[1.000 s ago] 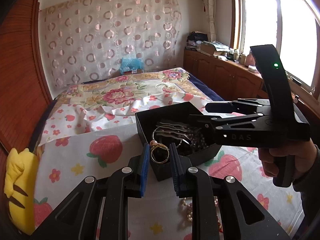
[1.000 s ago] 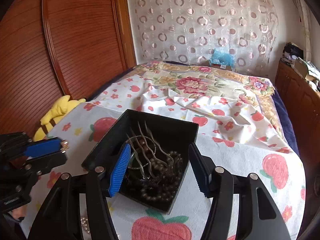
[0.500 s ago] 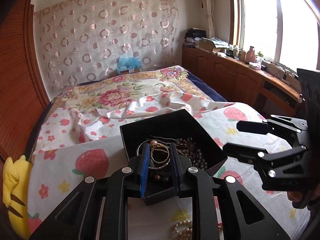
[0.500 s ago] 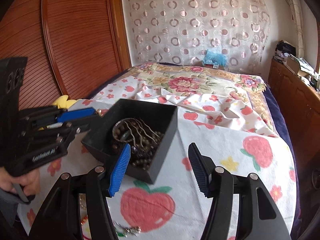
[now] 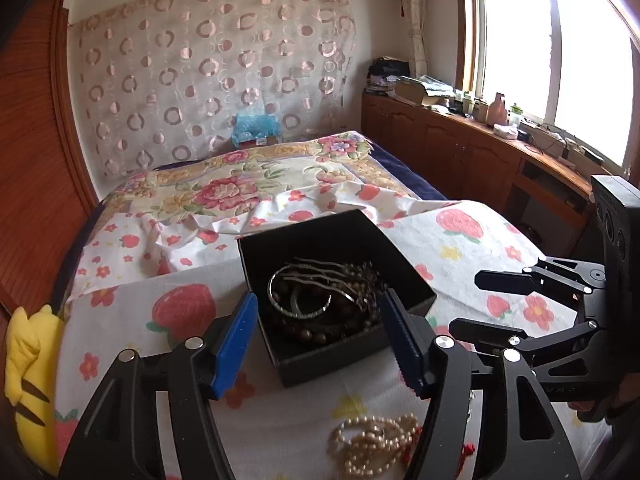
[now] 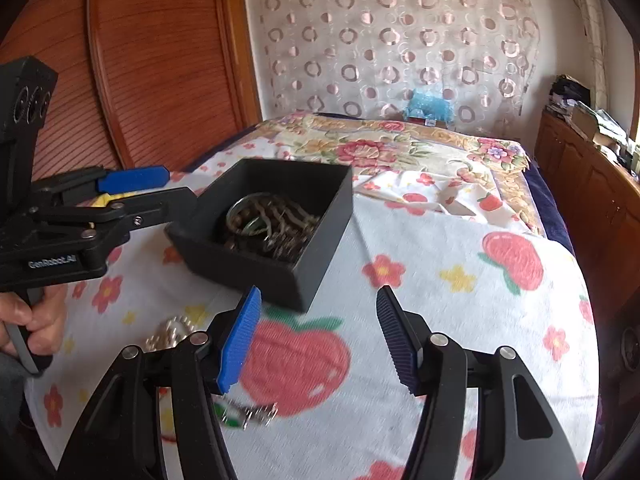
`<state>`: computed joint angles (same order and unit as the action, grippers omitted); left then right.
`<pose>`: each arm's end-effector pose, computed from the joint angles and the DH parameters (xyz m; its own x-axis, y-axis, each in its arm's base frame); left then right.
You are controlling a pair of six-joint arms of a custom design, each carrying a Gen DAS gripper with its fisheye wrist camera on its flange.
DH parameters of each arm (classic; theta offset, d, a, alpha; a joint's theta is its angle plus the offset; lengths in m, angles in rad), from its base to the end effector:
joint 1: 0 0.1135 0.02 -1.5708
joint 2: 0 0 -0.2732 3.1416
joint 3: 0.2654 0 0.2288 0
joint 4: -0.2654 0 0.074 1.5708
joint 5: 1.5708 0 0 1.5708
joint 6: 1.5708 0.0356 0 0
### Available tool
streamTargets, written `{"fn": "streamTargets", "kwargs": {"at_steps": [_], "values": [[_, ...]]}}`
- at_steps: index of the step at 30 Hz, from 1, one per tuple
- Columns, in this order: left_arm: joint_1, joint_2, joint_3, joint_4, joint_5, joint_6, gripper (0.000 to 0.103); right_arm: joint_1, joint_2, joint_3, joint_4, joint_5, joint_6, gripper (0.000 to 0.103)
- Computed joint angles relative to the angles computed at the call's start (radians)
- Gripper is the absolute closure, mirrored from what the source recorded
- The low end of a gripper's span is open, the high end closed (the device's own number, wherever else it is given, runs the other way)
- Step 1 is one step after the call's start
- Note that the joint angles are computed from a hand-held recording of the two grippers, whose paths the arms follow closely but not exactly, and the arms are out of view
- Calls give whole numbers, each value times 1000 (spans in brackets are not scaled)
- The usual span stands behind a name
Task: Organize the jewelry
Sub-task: 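Grasp the pearl necklace with the left tool while the right grasps the green-stone chain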
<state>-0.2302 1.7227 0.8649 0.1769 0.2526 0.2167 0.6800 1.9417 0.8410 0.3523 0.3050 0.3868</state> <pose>0.3246 -0.0852 0.1875 -0.5104 0.3334 -0.7927 0.5322 0.8465 0.0134 0.2802 0.2128 0.1250 -0.6517 -0.0643 -0.7557 -0.1974 0.9764 0.0872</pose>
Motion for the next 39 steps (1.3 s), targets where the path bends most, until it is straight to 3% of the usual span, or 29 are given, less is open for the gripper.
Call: {"fn": "streamTargets", "kwargs": {"at_steps": [4, 7, 13, 17, 24, 28, 31, 37, 39], "values": [[31, -45, -76, 8, 48, 21, 31, 35, 2, -17, -8, 7, 10, 42], [53, -73, -136, 20, 77, 33, 27, 63, 6, -34, -14, 8, 18, 51], [86, -94, -250, 54, 112, 70, 24, 102, 11, -55, -30, -17, 14, 67], [97, -96, -292, 67, 121, 90, 24, 122, 32, -38, -55, -18, 15, 68], [111, -74, -308, 75, 123, 99, 24, 105, 68, 3, -106, -27, 27, 70], [123, -63, -301, 69, 129, 102, 24, 106, 64, 5, -116, -42, 18, 86], [132, -55, -296, 63, 135, 106, 24, 111, 62, -2, -113, -36, 13, 87], [124, -36, -282, 42, 121, 119, 24, 108, 47, -36, -114, 49, 44, 88], [120, -30, -280, 36, 116, 125, 24, 102, 38, -49, -108, 64, 48, 92]]}}
